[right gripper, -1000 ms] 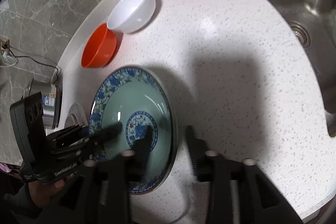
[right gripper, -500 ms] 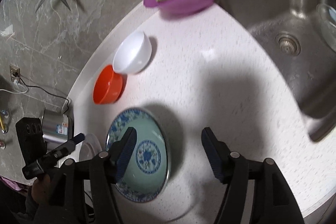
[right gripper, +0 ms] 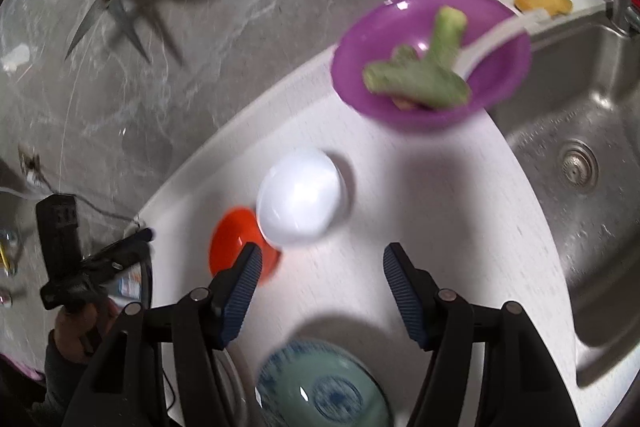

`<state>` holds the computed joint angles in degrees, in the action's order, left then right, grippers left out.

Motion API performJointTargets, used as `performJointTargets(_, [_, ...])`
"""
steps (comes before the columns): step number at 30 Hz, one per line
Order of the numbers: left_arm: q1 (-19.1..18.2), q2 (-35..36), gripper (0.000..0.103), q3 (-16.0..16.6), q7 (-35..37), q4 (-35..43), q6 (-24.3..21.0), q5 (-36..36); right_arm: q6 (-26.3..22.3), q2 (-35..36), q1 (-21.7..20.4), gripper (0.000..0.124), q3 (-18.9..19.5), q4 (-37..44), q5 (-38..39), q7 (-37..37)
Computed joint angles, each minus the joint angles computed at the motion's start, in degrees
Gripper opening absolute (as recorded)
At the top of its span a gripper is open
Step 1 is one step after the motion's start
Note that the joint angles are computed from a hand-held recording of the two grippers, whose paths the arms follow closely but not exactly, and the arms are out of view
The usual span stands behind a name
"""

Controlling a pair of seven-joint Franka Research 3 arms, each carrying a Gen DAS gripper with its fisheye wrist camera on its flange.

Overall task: Organize plates and bowls
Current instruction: 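Move both tools to the small white bowl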

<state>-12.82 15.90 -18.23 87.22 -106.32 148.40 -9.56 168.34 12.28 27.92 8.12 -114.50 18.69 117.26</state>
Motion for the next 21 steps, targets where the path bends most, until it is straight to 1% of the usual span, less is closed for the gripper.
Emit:
performJointTargets(2, [-0.4,5.8,0.101,-0.3,1.5,7.2,-3.6,1.0,-1.8,1.9,1.6,0.067,-2.0,3.1,-3.7,3.3])
performJointTargets(4, [-0.4,10.8,0.098,-0.6,3.1,13.4,-6.4,1.5,-3.4,4.4,1.6,0.067,-2.2,6.5,-4.4,4.4])
performJointTargets(6, [-0.7,15.5,0.090,-1.0,4.9,19.5,-9.6,2.4,-5.2,6.8,1.3,0.067,-2.4,9.2,-4.1,5.8])
performJointTargets(7, [-0.7,17.8,0.082,-1.4,6.1,22.5,-11.5,2.4,-5.4,7.7,0.7,0.066,-1.9,9.9,-3.1,5.8])
performJointTargets(8, [-1.2,20.4,0.078,-1.4,6.7,25.9,-13.9,2.9,-6.0,8.7,0.2,0.066,-1.4,10.8,-2.1,5.8])
performJointTargets(9, [-1.8,22.6,0.077,-1.2,6.9,29.3,-16.5,3.5,-7.0,9.8,-0.3,0.066,-1.0,12.0,-1.0,5.7])
performJointTargets(11, [-2.9,25.9,0.074,-0.5,7.8,34.1,-20.1,4.9,-8.3,11.5,-0.7,0.064,-0.5,13.6,-0.1,5.1])
performJointTargets(13, [-4.7,29.5,0.068,0.2,7.7,39.2,-23.2,6.3,-9.8,13.0,-0.3,0.064,-1.1,15.3,-0.4,5.7])
performJointTargets(14, [-5.0,30.6,0.068,0.3,7.8,40.8,-24.0,6.5,-10.3,13.8,-0.3,0.063,-1.1,16.2,-0.4,5.8])
performJointTargets(15, [-4.9,30.5,0.068,0.2,8.0,40.3,-23.7,6.3,-11.0,14.6,-0.2,0.063,-1.3,17.1,-0.5,6.0])
performJointTargets(16, [-5.0,31.5,0.066,0.2,8.3,41.8,-24.3,6.3,-11.5,15.1,0.0,0.061,-1.5,17.6,-0.7,6.2])
performJointTargets(17, [-5.2,32.2,0.062,0.3,8.3,42.9,-25.0,6.3,-12.2,15.5,0.0,0.059,-1.7,18.1,-0.9,6.6])
performJointTargets(21, [-5.7,33.6,0.058,0.9,8.1,45.4,-26.8,6.6,-14.6,17.5,0.3,0.056,-2.4,20.6,-1.7,7.8])
